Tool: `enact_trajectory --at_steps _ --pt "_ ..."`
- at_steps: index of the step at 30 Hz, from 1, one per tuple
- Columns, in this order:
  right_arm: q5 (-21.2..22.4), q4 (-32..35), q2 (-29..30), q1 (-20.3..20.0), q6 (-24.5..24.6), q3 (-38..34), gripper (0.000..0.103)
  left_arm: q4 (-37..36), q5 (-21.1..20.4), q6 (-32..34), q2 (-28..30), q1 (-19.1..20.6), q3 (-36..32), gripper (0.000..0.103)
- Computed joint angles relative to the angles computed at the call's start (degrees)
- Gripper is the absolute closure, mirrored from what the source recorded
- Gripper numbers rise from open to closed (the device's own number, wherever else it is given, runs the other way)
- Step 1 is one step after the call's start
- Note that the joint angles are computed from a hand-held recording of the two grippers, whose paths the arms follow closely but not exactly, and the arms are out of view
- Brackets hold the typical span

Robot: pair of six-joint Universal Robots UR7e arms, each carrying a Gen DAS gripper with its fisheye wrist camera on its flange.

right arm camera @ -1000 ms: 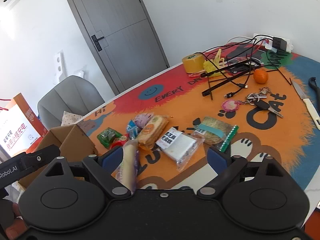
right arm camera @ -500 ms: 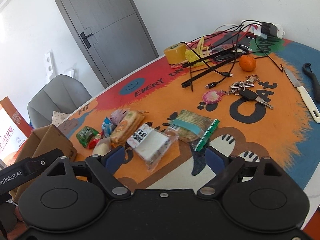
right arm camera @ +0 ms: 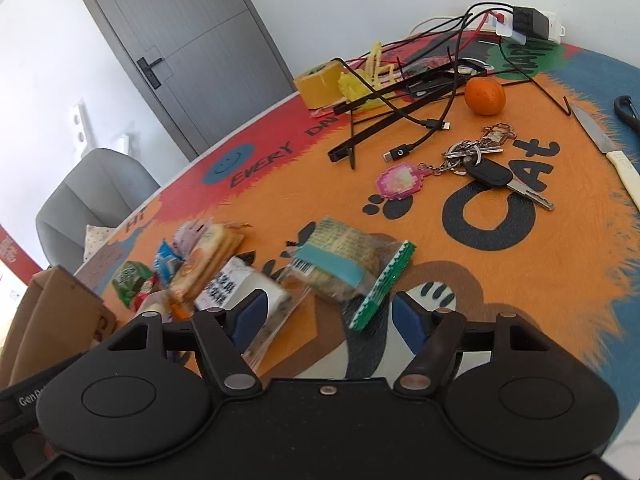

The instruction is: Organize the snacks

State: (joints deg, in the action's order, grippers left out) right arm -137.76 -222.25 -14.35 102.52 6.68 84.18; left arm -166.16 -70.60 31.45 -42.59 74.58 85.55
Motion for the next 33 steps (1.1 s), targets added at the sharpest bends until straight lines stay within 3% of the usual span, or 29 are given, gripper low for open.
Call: enact_trajectory --at_steps 7,11,15,20,29,32,33 --pt "-1.5 -0.5 0.3 -0.8 -3.9 -2.5 0.034 4.7 1.3 -2.5 2.3 0.2 -3.5 0.042" --pt "-2.0 -1.1 0.4 -1.3 -6.5 -4.0 0.034 3.4 1.3 -2.0 2.9 0.3 -3.8 0.048" --pt "-1.8 -0.9 1.0 -1.6 -8.9 -6.0 0.033 3.2 1.0 -1.9 3.0 0.4 -4.1 0.062" --pt "-1.1 0.3 1.5 -2.2 -9.8 -7.3 0.032 3.7 0.6 -1.4 2.9 0.5 -4.2 0.062" --pt "-4.2 2.8 3.7 -0.5 -13.9 -9.2 0.029 4.4 0.0 -0.7 1.6 0.8 -2.8 0.062" --pt "-6.8 3.3 5.0 0.1 -16.9 -11.2 0.038 5.6 -0.6 -1.1 0.9 1.0 -2.6 0.070" --pt "-8.0 3.1 5.6 0.4 -18.2 -12.1 0.045 6.2 -0.9 -1.5 0.6 1.1 -2.6 0.071"
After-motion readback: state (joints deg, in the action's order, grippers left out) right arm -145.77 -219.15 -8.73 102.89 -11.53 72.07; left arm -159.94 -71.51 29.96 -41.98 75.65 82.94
